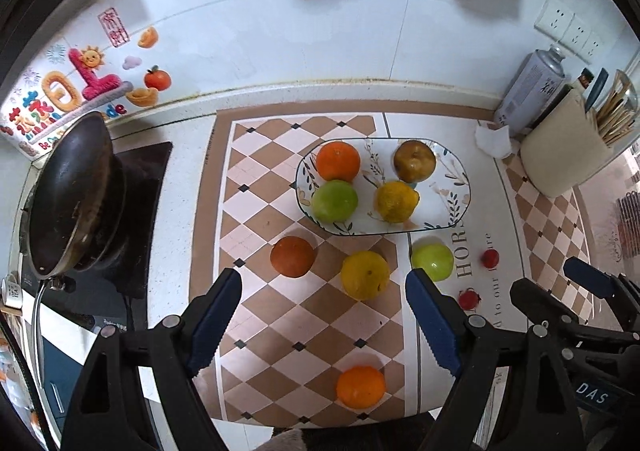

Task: Organize fruits
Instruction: 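Lift both open tools and move toward the remaining fruits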

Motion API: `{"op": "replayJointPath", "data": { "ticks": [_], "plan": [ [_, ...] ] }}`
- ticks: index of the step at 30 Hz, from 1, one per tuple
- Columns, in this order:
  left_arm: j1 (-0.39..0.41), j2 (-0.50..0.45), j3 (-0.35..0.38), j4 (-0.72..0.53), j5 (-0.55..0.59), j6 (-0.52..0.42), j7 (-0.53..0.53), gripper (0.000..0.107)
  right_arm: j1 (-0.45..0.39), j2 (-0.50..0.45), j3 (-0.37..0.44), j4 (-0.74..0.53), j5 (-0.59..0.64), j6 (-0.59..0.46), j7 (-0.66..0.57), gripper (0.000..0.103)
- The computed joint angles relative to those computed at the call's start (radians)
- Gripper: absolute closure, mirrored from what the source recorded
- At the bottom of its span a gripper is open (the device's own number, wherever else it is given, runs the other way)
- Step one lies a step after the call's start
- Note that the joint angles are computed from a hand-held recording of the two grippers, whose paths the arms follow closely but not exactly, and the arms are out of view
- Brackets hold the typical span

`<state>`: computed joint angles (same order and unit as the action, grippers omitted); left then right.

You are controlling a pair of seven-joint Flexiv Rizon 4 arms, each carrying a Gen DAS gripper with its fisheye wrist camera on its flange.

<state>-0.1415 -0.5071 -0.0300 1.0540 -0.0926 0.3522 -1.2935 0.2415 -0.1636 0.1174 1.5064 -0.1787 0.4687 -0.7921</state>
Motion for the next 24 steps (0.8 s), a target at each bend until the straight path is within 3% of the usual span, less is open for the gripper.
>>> {"op": "replayJointPath", "data": {
  "ticks": [9, 15, 18, 21, 24],
  "plan": [
    [0.009, 0.082, 0.001, 0.097, -0.012, 0.058, 0.003, 0.023, 0.011, 0.047, 0.008, 0.024, -0.044, 0.007, 0.031, 0.014],
    [0.009, 0.076, 0.0, 0.093, -0.015, 0.055, -0.033, 0.023, 0.002, 0.042, 0.006, 0.016, -0.012, 0.028, 0.015, 0.014],
    [-0.002, 0.058, 0.011, 0.075, 0.011, 0.061, -0.079, 0.023, -0.014, 0.034, 0.001, 0.019, 0.033, 0.059, 0.006, 0.014],
    [-0.007, 0.015, 0.021, 0.032, 0.035, 0.042, -0.13, 0.009, -0.041, 0.011, -0.005, 0.017, 0.118, 0.079, -0.028, 0.014],
    [-0.008, -0.04, 0.032, -0.025, 0.054, -0.008, -0.186, 0.009, -0.073, -0.029, -0.008, 0.01, 0.218, 0.082, -0.077, 0.014]
  ]
}}
